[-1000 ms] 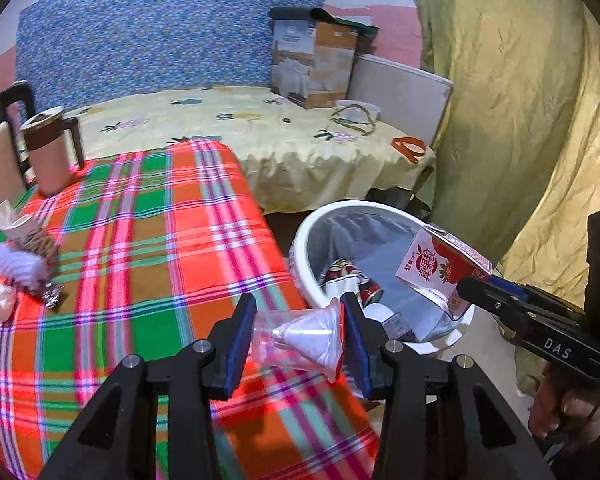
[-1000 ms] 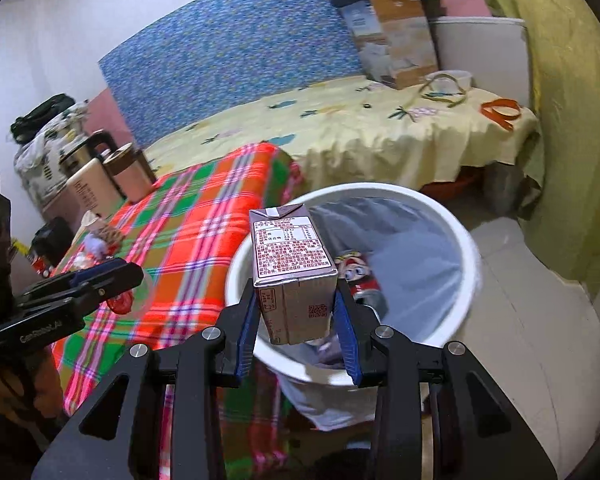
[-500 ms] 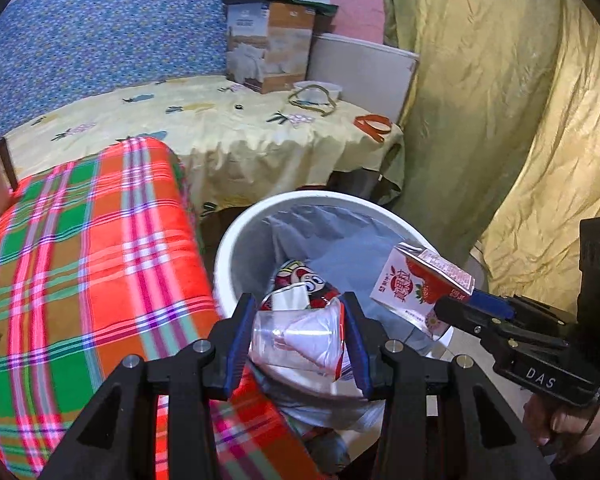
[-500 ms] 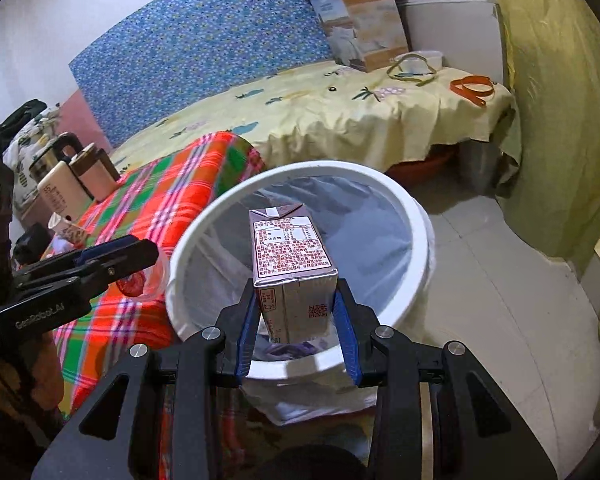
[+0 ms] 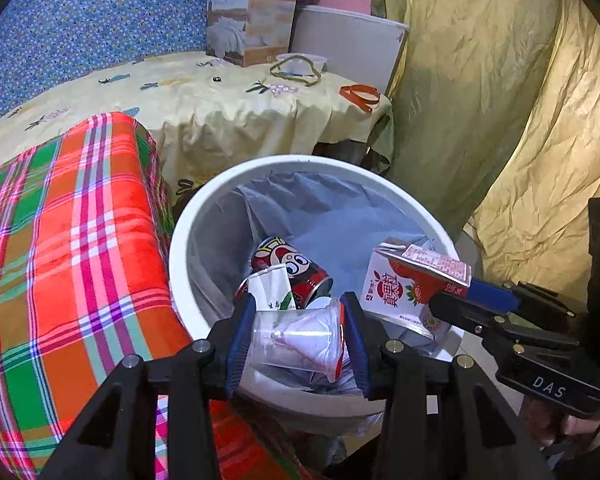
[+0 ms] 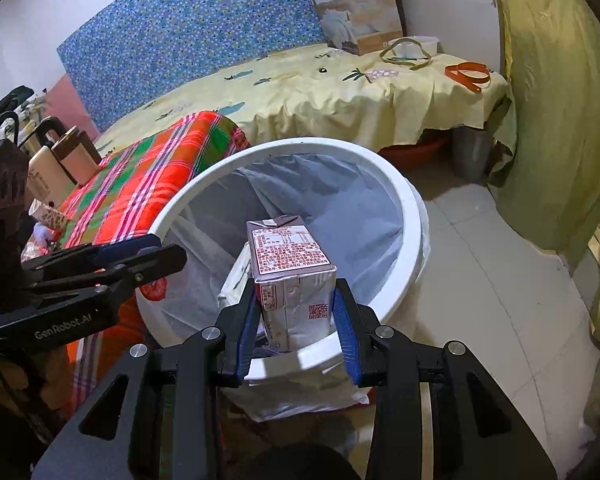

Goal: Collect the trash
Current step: 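Lower both items into the bin and open both tools, then move both tools back toward the remaining items on the plaid table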

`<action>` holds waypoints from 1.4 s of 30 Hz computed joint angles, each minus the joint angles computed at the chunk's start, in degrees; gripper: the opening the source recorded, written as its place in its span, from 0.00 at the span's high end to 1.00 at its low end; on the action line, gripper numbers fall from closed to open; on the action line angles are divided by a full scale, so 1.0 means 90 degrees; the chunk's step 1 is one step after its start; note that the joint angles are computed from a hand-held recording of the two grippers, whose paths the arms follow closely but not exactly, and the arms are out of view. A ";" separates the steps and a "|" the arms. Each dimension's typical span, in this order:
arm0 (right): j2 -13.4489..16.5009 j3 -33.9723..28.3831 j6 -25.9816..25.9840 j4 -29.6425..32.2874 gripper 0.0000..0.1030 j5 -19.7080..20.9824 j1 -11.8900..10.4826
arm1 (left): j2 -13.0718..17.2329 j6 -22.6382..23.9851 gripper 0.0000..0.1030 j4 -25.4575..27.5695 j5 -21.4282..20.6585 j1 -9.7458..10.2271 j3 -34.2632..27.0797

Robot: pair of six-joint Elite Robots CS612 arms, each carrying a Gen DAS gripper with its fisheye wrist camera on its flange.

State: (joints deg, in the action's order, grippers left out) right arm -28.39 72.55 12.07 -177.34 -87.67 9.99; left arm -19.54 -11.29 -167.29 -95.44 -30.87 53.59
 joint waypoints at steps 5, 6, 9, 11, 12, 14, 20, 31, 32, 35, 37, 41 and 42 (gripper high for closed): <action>-0.0008 0.0017 -0.0046 -0.0017 0.62 -0.0119 0.0017 | 0.0034 -0.0029 0.56 0.0075 -0.0073 0.0011 -0.0039; -0.0004 0.0012 -0.0039 -0.0045 0.61 -0.0140 0.0023 | 0.0040 -0.0029 0.55 0.0076 -0.0065 0.0015 -0.0045; -0.0007 0.0027 -0.0008 -0.0166 0.48 -0.0166 0.0029 | 0.0044 -0.0059 0.51 0.0071 -0.0048 0.0021 -0.0044; -0.0016 0.0053 0.0003 -0.0251 0.43 -0.0169 0.0025 | 0.0024 -0.0077 0.50 0.0019 -0.0040 0.0023 -0.0001; -0.0026 0.0073 0.0008 -0.0294 0.43 -0.0180 0.0025 | 0.0011 -0.0078 0.50 -0.0024 -0.0028 0.0023 0.0030; -0.0023 0.0065 0.0013 -0.0335 0.43 -0.0201 0.0031 | -0.0017 -0.0112 0.50 -0.0084 -0.0026 0.0033 0.0082; -0.0060 0.0140 0.0021 -0.0555 0.43 -0.0169 0.0068 | -0.0238 -0.0266 0.50 -0.0467 0.0041 0.0076 0.0513; -0.0139 0.0232 -0.0142 -0.0873 0.43 0.0235 0.0191 | -0.0730 -0.0581 0.50 -0.1378 0.0385 0.0126 0.1542; -0.0140 0.0227 -0.0181 -0.0882 0.43 0.0302 0.0202 | -0.0772 -0.0609 0.50 -0.1455 0.0424 0.0128 0.1633; -0.0138 0.0205 -0.0281 -0.0837 0.43 0.0442 0.0237 | -0.0881 -0.0697 0.50 -0.1651 0.0520 0.0141 0.1872; -0.0136 0.0189 -0.0350 -0.0798 0.43 0.0505 0.0266 | -0.0950 -0.0737 0.50 -0.1772 0.0618 0.0148 0.2033; -0.0126 0.0152 -0.0477 -0.0709 0.43 0.0600 0.0323 | -0.1051 -0.0862 0.50 -0.1957 0.0771 0.0172 0.2283; -0.0122 0.0138 -0.0535 -0.0692 0.43 0.0607 0.0341 | -0.1076 -0.0885 0.50 -0.1996 0.0829 0.0176 0.2338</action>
State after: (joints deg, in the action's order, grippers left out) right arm -29.48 73.80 7.25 -183.57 -82.20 13.06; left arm -29.23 -19.26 -185.25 -87.98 -29.28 74.64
